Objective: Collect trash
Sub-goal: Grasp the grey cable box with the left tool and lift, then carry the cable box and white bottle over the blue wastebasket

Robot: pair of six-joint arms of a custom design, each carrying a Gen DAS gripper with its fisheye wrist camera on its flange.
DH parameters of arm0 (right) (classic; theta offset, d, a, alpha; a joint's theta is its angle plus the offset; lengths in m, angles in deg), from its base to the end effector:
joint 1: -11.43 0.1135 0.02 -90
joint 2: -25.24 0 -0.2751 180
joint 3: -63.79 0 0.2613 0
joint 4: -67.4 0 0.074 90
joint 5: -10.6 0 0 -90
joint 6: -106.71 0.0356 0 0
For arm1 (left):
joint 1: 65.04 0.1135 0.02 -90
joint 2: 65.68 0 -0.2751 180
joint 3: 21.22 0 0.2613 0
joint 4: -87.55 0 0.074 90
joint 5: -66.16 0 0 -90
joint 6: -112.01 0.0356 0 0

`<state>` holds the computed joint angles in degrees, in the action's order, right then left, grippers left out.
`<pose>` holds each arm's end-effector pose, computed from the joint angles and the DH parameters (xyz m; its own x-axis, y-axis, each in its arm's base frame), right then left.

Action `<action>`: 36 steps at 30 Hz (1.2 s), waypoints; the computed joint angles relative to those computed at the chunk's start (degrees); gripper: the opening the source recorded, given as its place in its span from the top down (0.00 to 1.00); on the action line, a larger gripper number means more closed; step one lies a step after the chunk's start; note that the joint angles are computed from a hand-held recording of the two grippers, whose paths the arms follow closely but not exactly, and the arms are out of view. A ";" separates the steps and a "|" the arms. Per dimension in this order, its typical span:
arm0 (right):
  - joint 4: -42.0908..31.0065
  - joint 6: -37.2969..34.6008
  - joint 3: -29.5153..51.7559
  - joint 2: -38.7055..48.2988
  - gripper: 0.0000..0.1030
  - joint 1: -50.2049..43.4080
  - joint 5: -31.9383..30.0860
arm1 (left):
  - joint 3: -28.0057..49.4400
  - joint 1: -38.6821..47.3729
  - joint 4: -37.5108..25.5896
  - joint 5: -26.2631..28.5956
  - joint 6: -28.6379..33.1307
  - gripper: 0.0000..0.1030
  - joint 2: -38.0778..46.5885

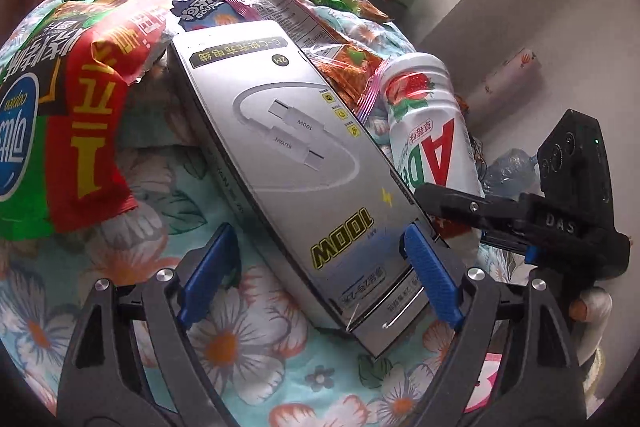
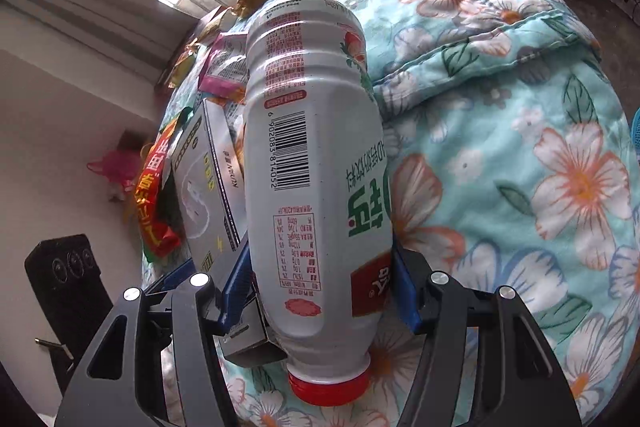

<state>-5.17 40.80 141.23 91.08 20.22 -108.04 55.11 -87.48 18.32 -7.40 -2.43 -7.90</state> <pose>0.2093 0.0496 0.3250 -0.9374 0.2175 -0.2719 0.0204 0.8139 0.5807 0.1714 -0.0817 0.3457 -0.8710 -0.0696 -0.4863 0.1884 0.8669 -0.4615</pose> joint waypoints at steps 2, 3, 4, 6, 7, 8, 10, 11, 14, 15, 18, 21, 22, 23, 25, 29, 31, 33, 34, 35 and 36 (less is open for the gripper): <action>-0.56 -0.11 -0.51 -1.36 0.43 1.62 -0.22 | -0.20 -0.51 -0.61 -0.30 0.20 0.23 -1.18; -0.89 -0.09 -0.78 -2.13 0.43 2.49 -0.12 | 0.09 -0.50 -1.46 0.26 0.82 0.23 -1.66; -1.23 0.02 -1.25 -3.00 0.43 3.15 -0.72 | 0.30 -0.79 -2.40 0.50 1.33 0.23 -2.47; -2.09 1.32 -2.30 -5.22 0.43 5.41 -0.91 | 1.45 -1.91 -5.64 -0.57 3.03 0.23 -3.99; -2.63 1.92 -2.88 -6.53 0.43 6.38 -0.78 | 1.87 -2.42 -7.41 -0.54 3.98 0.23 -4.67; -3.00 2.65 -3.62 -7.96 0.43 7.21 -0.98 | 2.24 -2.13 -8.90 0.33 5.00 0.23 -5.16; -3.58 4.32 -5.19 -11.38 0.43 7.61 -1.83 | 2.99 -2.43 -12.53 0.61 5.37 0.23 -5.93; -4.25 4.89 -5.54 -13.03 0.43 7.53 -0.87 | 3.51 -3.33 -13.94 -0.87 4.67 0.22 -6.19; -6.63 5.20 -5.10 -16.30 0.43 5.83 5.07 | 5.23 -8.11 -14.39 -7.07 2.52 0.19 -4.91; -7.25 4.68 -4.96 -16.66 0.43 4.17 5.89 | 6.15 -10.21 -14.31 -9.67 1.89 0.19 -3.57; -8.40 3.51 -4.55 -16.48 0.43 0.15 7.10 | 8.66 -13.86 -14.21 -14.32 0.01 0.18 1.26; -8.93 1.37 -4.54 -16.40 0.43 -3.36 5.52 | 10.02 -16.97 -14.08 -19.07 -1.03 0.18 5.11; -8.98 0.94 -4.63 -16.25 0.42 -3.84 4.94 | 10.28 -17.92 -14.13 -20.19 -1.07 0.18 6.11; -10.64 -2.18 -4.49 -16.22 0.40 -7.09 3.17 | 10.29 -18.63 -13.99 -20.99 -0.94 0.18 6.79; -11.37 -3.80 -4.59 -16.37 0.35 -8.63 2.00 | 10.52 -20.91 -14.09 -23.61 -1.11 0.18 7.91; -10.97 -3.67 -4.53 -15.73 0.34 -8.52 2.17 | 10.56 -25.09 -14.93 -28.62 -1.27 0.17 8.83; -10.49 -3.25 -4.56 -15.32 0.34 -7.73 2.69 | 10.77 -26.65 -15.36 -30.44 -1.62 0.17 9.45; -9.45 -2.39 -4.68 -14.96 0.34 -6.81 3.50 | 10.69 -27.85 -15.61 -31.92 -1.75 0.17 9.90; -9.16 -2.28 -4.87 -15.03 0.34 -6.88 3.41 | 10.55 -28.27 -15.68 -32.52 -1.64 0.18 10.05; -8.77 -1.91 -5.21 -15.24 0.34 -6.91 3.25 | 10.41 -28.90 -15.69 -33.17 -1.80 0.18 10.09; -8.54 -1.87 -5.49 -15.37 0.35 -7.19 2.87 | 10.23 -29.20 -15.57 -33.63 -1.81 0.18 9.86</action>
<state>-13.71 38.92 135.74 75.71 13.03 -105.18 65.33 -116.68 2.74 -41.03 -4.24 1.96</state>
